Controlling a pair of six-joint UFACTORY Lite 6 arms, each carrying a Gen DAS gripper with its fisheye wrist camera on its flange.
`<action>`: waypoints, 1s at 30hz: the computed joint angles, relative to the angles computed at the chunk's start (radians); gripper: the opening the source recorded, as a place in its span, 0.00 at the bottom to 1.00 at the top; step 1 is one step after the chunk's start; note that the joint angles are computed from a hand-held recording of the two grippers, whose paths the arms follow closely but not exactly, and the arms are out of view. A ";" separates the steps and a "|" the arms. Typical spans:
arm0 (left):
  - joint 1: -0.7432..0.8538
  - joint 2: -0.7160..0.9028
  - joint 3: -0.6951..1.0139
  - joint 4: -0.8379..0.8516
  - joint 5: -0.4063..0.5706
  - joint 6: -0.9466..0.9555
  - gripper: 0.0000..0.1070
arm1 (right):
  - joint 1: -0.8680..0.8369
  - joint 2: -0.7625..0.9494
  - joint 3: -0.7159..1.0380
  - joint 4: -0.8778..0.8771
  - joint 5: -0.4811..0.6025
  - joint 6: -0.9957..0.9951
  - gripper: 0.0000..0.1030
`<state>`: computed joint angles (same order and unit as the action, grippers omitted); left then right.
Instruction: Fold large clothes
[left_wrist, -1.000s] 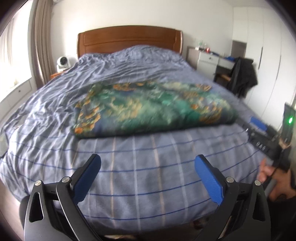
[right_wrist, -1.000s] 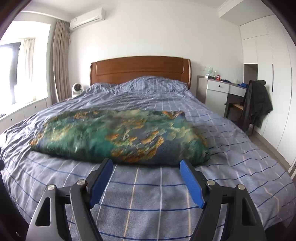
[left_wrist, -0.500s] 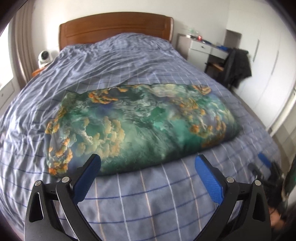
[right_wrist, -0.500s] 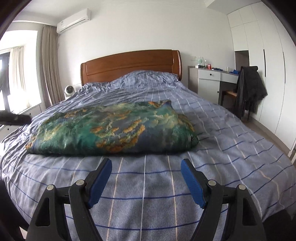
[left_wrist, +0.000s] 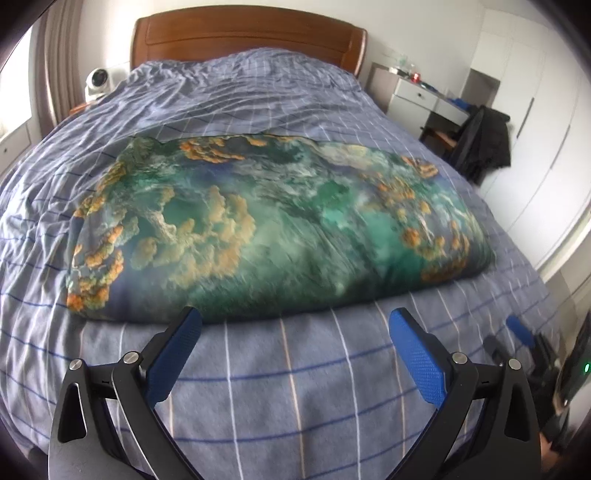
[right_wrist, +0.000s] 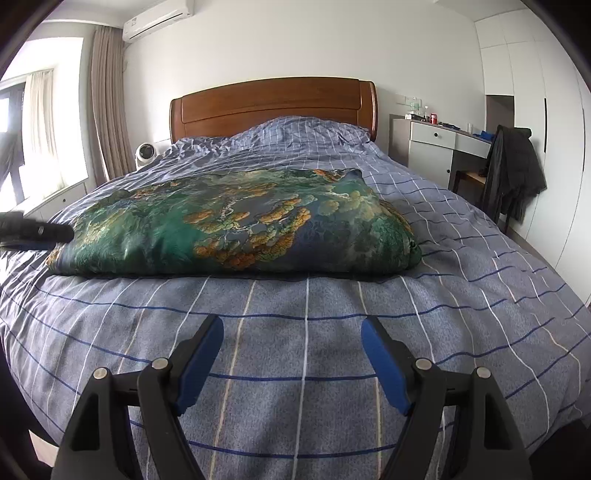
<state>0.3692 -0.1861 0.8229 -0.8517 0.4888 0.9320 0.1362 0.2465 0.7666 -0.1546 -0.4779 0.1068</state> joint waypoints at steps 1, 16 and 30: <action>0.004 0.014 0.009 -0.004 -0.004 -0.002 0.95 | 0.000 0.007 0.003 -0.005 0.001 0.002 0.76; -0.094 0.197 0.234 0.100 -0.058 -0.098 0.95 | -0.013 0.066 0.051 -0.096 0.030 0.099 0.76; -0.165 0.568 0.571 0.411 -0.135 -0.390 0.95 | -0.023 0.072 0.053 -0.122 0.041 0.120 0.76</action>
<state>0.2040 0.3822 1.3940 -0.4406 0.3536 0.5417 0.1127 0.3184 0.8199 -0.2766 -0.4373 0.2264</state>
